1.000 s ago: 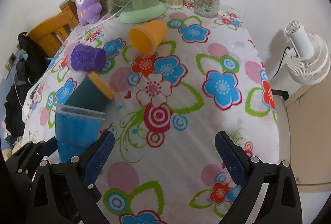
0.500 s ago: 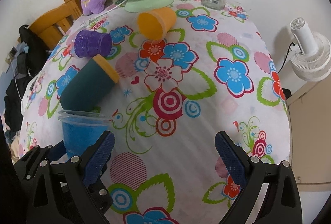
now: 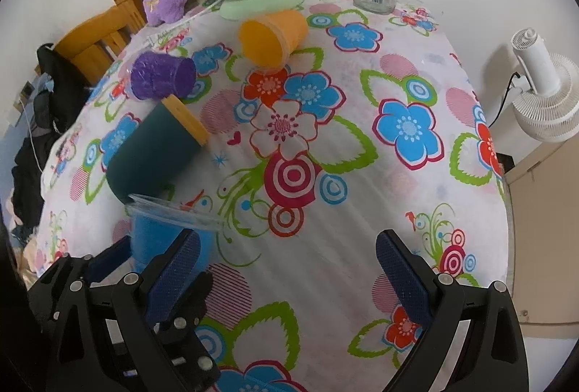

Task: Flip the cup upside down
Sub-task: 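Close the right gripper on the blue cup while the left gripper releases it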

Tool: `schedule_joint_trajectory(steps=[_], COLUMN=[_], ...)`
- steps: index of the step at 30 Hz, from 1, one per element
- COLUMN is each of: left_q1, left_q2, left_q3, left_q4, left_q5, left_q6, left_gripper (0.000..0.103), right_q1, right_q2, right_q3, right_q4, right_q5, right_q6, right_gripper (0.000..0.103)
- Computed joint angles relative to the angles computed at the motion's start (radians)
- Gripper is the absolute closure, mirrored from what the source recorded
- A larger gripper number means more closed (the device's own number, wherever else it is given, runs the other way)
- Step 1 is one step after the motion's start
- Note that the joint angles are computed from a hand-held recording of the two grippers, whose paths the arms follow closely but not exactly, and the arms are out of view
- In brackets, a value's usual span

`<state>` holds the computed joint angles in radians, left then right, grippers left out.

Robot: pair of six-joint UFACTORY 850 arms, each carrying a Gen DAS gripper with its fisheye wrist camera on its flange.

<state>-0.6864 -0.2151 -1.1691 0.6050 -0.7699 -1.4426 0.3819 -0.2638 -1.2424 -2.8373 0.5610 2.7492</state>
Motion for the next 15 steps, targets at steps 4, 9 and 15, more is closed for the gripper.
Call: schedule_joint_trajectory(steps=[4,9,15], left_q1=[0.012,0.04,0.067], left_q2=[0.044,0.124,0.226], left_q3=[0.004,0.052,0.141], left_q4=[-0.003,0.007,-0.023], left_q5=[-0.001,0.027,0.071], left_q6=[0.039,0.1,0.248], left_gripper=[0.012,0.008,0.007], right_q1=[0.002,0.026,0.063], right_q2=[0.039,0.123,0.214], right_q3=[0.0,0.071,0.18], right_q4=[0.004,0.013,-0.025], right_q5=[-0.003,-0.124,-0.277], right_q6=[0.032,0.079,0.21], right_gripper=[0.004,0.004,0.004])
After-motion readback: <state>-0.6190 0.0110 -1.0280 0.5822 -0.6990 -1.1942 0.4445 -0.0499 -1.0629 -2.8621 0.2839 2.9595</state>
